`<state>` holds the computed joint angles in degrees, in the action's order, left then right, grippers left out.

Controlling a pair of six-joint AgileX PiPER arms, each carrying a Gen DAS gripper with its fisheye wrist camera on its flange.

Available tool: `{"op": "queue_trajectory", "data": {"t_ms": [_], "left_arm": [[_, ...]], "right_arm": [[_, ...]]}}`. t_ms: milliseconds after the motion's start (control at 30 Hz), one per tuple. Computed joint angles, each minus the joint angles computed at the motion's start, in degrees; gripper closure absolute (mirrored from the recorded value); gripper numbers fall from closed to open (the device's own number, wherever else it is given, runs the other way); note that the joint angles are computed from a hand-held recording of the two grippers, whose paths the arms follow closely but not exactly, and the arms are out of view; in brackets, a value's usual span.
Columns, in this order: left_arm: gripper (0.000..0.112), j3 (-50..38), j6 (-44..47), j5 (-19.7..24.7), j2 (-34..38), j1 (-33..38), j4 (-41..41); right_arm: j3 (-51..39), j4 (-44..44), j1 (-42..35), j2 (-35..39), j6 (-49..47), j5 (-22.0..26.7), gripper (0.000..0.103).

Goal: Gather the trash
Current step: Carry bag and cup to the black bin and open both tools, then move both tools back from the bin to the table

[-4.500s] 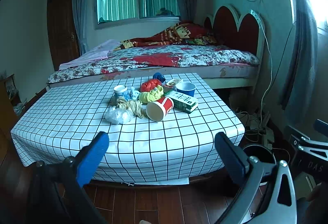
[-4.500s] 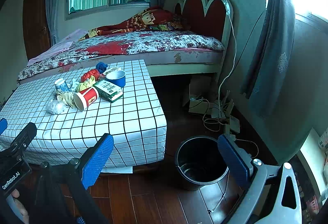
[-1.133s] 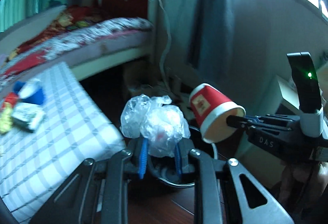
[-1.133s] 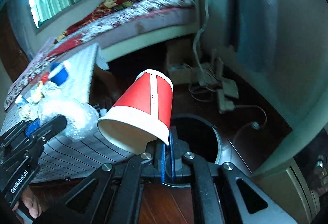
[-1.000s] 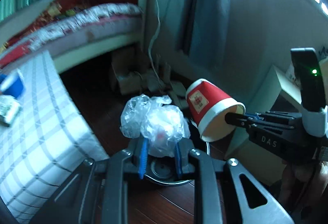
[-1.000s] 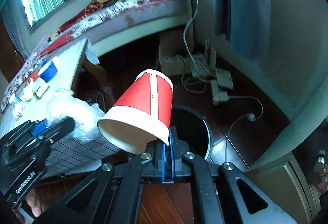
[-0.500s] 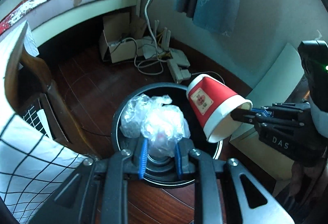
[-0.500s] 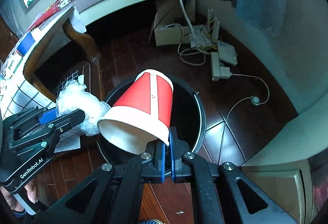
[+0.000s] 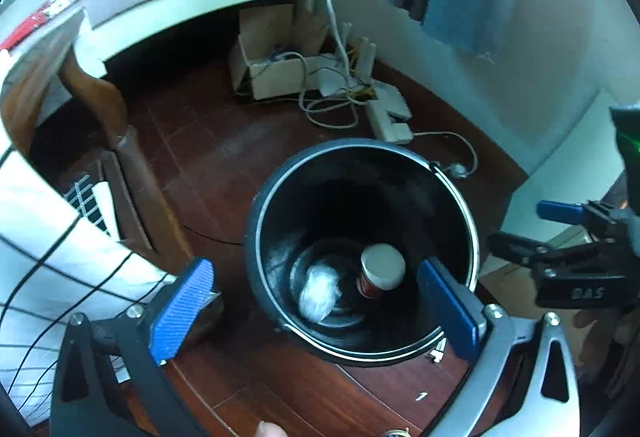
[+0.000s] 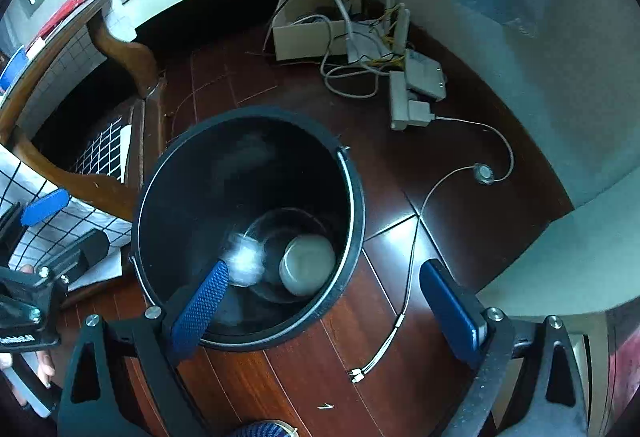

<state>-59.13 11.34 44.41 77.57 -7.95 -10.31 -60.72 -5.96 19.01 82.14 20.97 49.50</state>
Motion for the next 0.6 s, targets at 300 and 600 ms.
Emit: {"op": "queue_trajectory", "data": {"t_ms": [300, 600], "left_arm": [[0.010, 0.00, -4.42, -0.45, -6.19, -0.89, 3.46], [0.010, -2.50, -4.70, 3.14, -10.83, 2.42, 3.14]], "right_arm": [[-1.50, -4.56, 3.63, -4.13, 7.37, 2.97, 0.001], [-6.05, -10.26, 9.72, -6.44, 14.17, 8.35, 0.001]]}}
